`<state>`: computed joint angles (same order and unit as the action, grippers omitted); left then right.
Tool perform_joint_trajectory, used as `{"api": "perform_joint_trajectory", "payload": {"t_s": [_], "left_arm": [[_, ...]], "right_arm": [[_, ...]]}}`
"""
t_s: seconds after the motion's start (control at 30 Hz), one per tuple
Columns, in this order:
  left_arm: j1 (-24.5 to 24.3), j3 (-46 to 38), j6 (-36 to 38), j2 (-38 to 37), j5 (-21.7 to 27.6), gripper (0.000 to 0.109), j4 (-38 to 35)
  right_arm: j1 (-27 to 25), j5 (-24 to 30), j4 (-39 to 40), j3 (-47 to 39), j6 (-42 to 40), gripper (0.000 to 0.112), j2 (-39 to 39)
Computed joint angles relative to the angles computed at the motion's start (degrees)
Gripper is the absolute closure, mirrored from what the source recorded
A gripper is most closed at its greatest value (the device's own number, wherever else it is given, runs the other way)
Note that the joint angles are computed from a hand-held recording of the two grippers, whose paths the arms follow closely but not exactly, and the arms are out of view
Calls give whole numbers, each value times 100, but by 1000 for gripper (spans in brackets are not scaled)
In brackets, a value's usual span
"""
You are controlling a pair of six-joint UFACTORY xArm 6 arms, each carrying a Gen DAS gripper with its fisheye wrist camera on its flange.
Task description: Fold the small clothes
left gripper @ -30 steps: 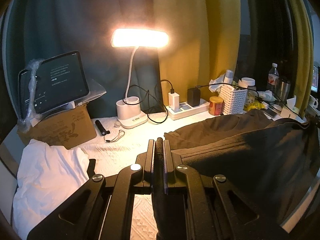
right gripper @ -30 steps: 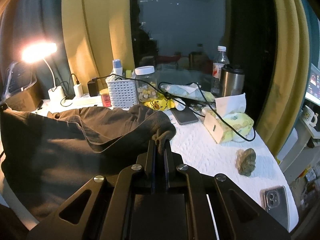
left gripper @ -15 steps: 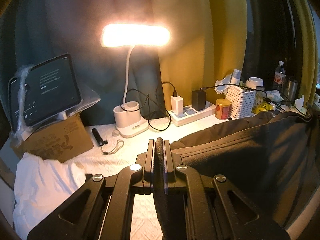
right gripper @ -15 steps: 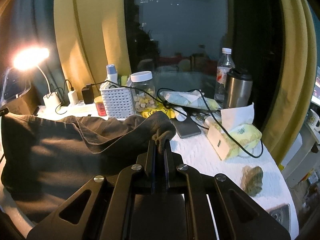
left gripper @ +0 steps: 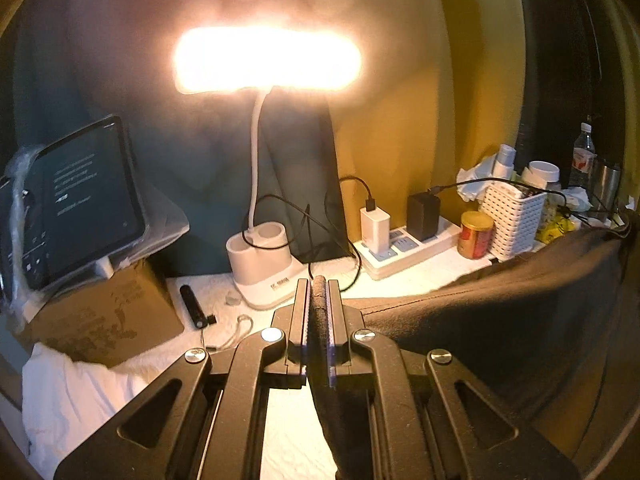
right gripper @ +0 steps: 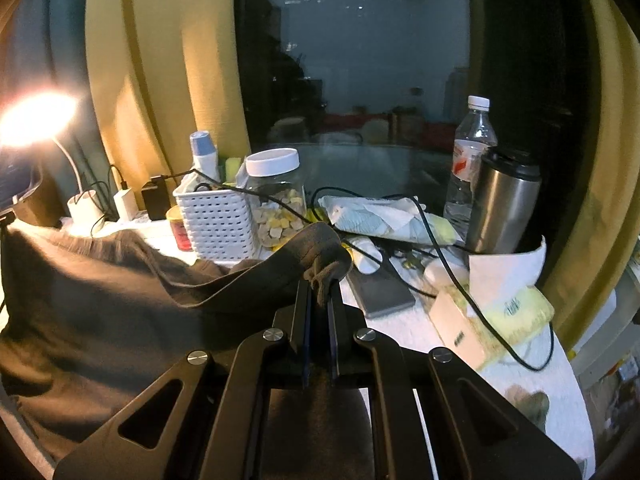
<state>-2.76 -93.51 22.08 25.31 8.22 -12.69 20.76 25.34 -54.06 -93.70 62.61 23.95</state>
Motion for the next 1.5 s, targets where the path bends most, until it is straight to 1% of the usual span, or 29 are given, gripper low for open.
{"api": "perform_joint_trajectory", "payload": {"t_s": [0.2,0.4,0.53,0.6,0.73,0.93,1.0,1.07,1.1,1.13,1.2,1.37,1.5], "left_arm": [[27,-1009,-322,713,199,103,441],[65,-2208,-603,1536,636,103,666],[68,-2979,-827,2076,1033,103,842],[72,-3276,-982,2291,1236,103,966],[74,-3944,-1166,2747,1749,103,1109],[79,-4736,-1636,3223,2433,102,1474],[81,-4699,-1649,3195,2490,102,1476],[81,-4389,-1650,3006,2408,100,1483],[80,-4271,-1643,2934,2367,89,1493],[78,-4021,-1636,2788,2242,68,1511],[83,-3404,-1650,2427,1870,48,1487],[71,-2571,-1417,1871,1534,47,1160],[73,-1844,-1067,1362,1392,47,559]], "right_arm": [[-120,0,305,-815,-432,105,643],[-207,111,613,-1659,-790,104,1310],[-247,403,700,-2115,-778,104,1682],[-252,630,627,-2323,-675,104,1845],[-309,772,523,-2363,-473,104,1914],[-311,788,572,-2255,-513,104,1857],[-284,802,611,-2217,-554,104,1824],[-252,811,614,-2142,-575,104,1767],[-235,820,607,-2091,-572,104,1728],[-217,823,598,-2012,-563,104,1673],[-185,834,568,-1856,-529,104,1562],[-104,875,409,-1249,-292,104,1108],[-31,901,309,-754,-112,104,721]]}}
